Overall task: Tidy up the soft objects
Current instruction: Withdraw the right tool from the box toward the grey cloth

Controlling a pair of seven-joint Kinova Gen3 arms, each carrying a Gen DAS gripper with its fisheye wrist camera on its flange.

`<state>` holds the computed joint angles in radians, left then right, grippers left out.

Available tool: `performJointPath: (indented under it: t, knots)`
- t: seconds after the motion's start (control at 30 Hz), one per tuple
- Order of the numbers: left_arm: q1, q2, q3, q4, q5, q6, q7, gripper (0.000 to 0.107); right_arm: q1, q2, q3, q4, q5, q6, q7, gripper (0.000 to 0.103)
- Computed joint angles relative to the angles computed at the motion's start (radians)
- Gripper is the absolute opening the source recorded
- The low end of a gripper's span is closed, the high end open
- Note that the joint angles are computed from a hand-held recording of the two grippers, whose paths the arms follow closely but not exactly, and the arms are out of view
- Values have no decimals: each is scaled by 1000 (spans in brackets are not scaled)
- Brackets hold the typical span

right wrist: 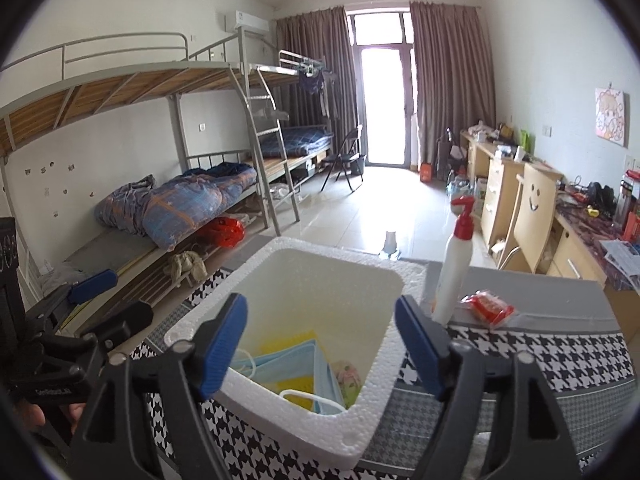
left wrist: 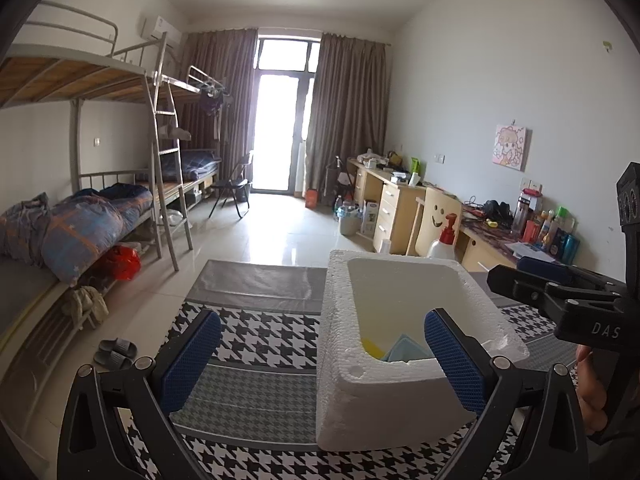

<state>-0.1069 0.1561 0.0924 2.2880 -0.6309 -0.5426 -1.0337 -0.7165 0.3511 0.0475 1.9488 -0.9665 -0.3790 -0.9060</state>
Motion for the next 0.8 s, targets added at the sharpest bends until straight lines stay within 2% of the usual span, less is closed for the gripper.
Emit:
performJointPath:
  t: [0.1, 0.27, 0.53, 0.7, 0.8]
  knots:
    - [1, -8, 0, 5, -5, -6, 2, 102, 20, -13, -23, 25, 45, -26, -46, 84]
    - [12, -19, -1, 6, -1, 5, 4, 102, 19, -27, -28, 50, 40, -59, -39, 84]
    - [63, -56, -5, 37, 69, -6, -57, 102, 42, -54, -70, 106, 75, -119, -83, 85]
    - [92, -77, -8, 40, 103, 14, -81, 102, 40, -66, -86, 129, 57, -163, -77, 95]
    - [112, -84, -11, 47, 140, 14, -118, 102, 60, -78, -105, 150, 80, -182, -108, 95]
